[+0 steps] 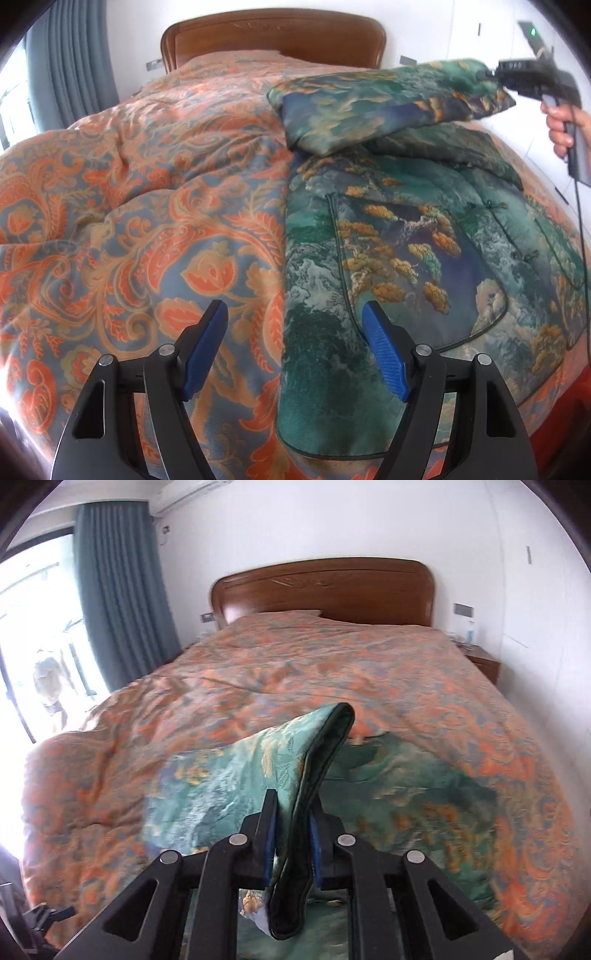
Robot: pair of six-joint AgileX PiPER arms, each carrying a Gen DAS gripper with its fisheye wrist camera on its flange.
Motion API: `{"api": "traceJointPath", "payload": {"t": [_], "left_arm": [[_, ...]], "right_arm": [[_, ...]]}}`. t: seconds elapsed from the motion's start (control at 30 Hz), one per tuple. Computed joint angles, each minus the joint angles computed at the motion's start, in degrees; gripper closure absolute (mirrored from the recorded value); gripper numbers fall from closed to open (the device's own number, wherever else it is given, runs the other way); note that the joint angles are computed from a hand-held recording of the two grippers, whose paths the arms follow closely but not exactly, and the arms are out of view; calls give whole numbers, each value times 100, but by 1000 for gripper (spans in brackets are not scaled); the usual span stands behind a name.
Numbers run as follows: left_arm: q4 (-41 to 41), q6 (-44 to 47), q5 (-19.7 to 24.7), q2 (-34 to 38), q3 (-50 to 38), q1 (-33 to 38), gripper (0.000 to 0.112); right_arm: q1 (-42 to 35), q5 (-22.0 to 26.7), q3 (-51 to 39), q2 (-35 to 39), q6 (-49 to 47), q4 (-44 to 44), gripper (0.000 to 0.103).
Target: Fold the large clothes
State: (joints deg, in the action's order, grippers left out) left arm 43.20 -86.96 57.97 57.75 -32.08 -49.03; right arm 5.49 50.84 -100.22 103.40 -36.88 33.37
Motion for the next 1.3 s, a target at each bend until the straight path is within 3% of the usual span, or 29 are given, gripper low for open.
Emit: {"api": "traceJointPath", "payload": {"t": [0.3,0.4,0.5,0.67,0.73,0.8,0.9,1.0,1.13,1.23,1.3], "left_arm": [[-265,625,-191,356,-315,364,35],[-338,1373,-135,454,-777,650,35],[-438,2210,-431,664,-1328,1241,29],[-1478,4202,-1470,1988,-2824,2762,26],[-1988,4780,-1652,2687,-3480,3220,26],[-2550,5297,-1633,3464,-4193,3665,26],[-2820,5087,-1294,4577,-4920,4137,33],[-3437,5495,-1397,5182,-5002,4487,32],[-3751,5610,-1481,5186,-4899,4622,30],[-3453,5443,-1294,4686,-4873,4570,33],[-3257,5287,-1518,4261,-4762,4575,34]], "right_arm": [[-322,-646,-243,1531,537,-637,88],[-224,-655,-378,2027,920,-1012,88],[-322,-584,-454,2290,916,-747,86],[-469,-300,-674,2487,838,-439,84],[-523,-256,-689,2503,740,-343,81],[-579,-161,-792,2586,676,-226,81],[-636,-131,-759,2609,602,-65,81],[-638,-106,-789,2645,601,-18,80],[-590,-89,-888,2739,628,-55,78],[-596,-55,-952,2791,642,-51,78],[-636,3,-983,2812,612,19,78]]}}
